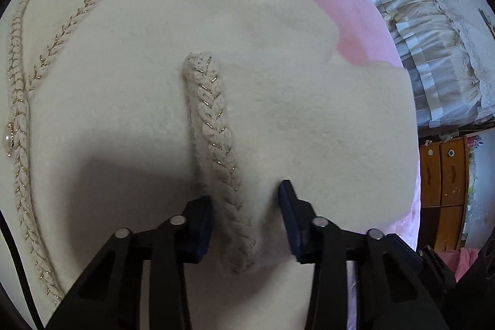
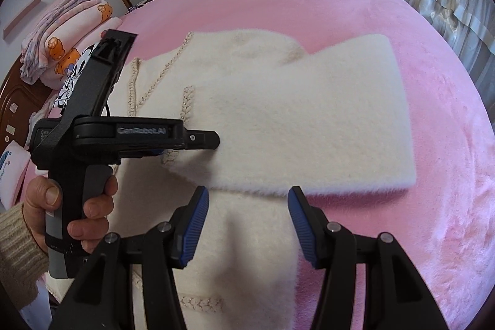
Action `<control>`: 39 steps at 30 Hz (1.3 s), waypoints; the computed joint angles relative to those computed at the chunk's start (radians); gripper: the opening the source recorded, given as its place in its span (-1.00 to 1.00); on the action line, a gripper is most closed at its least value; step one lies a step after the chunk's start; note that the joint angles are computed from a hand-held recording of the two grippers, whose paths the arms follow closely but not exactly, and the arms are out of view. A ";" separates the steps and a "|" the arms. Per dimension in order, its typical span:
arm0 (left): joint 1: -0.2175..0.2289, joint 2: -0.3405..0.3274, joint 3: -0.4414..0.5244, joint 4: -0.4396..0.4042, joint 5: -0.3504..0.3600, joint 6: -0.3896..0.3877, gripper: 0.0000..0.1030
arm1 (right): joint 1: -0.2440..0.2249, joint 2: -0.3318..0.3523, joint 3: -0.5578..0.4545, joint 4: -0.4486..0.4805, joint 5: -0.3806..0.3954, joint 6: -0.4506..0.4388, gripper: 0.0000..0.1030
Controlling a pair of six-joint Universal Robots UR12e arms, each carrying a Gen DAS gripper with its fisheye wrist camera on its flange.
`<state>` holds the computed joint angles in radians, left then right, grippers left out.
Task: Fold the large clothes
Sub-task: 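Grasp the braided cuff with the left tool while the right tool releases it, then lower the held cuff onto the cardigan front and open the left tool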
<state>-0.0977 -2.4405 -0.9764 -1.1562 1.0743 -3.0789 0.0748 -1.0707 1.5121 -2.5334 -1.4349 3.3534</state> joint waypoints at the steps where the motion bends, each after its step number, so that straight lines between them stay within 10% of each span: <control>1: 0.004 -0.006 0.011 -0.031 -0.038 -0.004 -0.75 | 0.000 -0.001 0.002 0.000 -0.003 -0.002 0.04; 9: -0.014 0.058 -0.040 0.083 0.073 0.002 -0.79 | 0.000 -0.015 0.018 0.014 -0.045 -0.005 0.04; 16: 0.011 0.132 -0.062 0.275 -0.002 -0.004 -0.79 | -0.015 -0.036 0.047 0.019 -0.105 0.018 0.04; 39: 0.072 0.168 -0.015 0.387 0.168 -0.035 -0.79 | -0.003 0.094 -0.087 -0.004 -0.121 0.041 0.04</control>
